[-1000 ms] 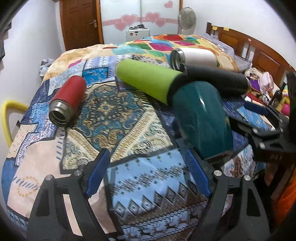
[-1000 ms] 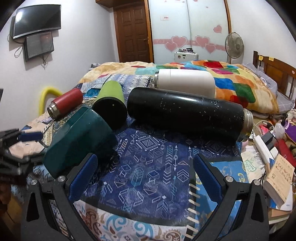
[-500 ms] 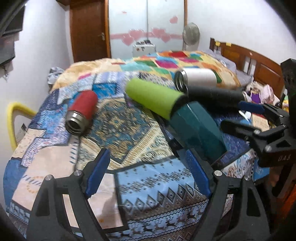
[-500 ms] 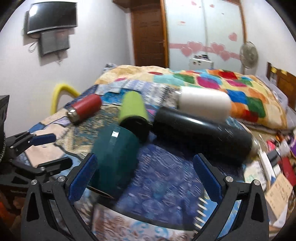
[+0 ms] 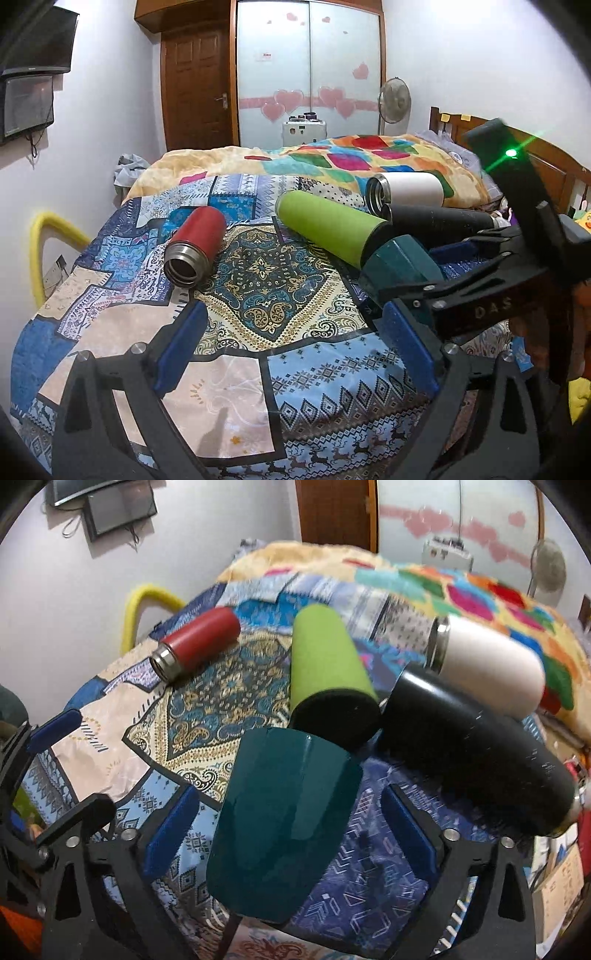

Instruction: Flip cup upright

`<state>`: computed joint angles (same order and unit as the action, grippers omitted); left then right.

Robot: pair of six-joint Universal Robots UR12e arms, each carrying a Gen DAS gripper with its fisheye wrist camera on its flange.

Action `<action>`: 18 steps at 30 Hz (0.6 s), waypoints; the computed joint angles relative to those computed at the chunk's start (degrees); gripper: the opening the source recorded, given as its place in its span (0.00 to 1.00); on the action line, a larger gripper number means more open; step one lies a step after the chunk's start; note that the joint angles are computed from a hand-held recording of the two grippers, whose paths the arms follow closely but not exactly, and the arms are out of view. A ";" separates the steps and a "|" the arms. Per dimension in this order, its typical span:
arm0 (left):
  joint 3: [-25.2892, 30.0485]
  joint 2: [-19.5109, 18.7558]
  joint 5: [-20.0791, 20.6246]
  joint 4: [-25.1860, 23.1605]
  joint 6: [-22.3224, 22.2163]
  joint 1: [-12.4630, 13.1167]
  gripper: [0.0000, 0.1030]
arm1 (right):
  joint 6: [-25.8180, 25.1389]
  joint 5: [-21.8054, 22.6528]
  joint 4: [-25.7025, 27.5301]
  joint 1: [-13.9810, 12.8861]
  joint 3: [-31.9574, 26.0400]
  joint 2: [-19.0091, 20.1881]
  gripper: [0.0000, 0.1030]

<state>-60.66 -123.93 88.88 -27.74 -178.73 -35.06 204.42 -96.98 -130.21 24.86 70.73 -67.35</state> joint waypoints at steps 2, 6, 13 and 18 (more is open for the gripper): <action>-0.38 0.11 0.17 0.67 0.26 0.04 0.94 | 0.37 1.76 2.11 -0.41 -0.86 0.37 0.85; -1.16 0.38 0.09 1.80 0.13 0.19 0.94 | 1.33 5.69 4.74 -1.30 -1.74 0.90 0.74; -1.24 0.44 0.76 2.32 -0.15 0.29 0.94 | 0.00 4.60 2.25 -0.59 -0.31 0.00 0.72; -1.19 0.59 0.97 3.02 -0.88 0.28 0.94 | -1.61 1.93 -2.25 0.19 1.59 -1.46 0.71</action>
<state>-61.86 -123.34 89.86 -24.72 -179.61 -34.77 202.81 -95.05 -132.46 25.04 72.32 -68.82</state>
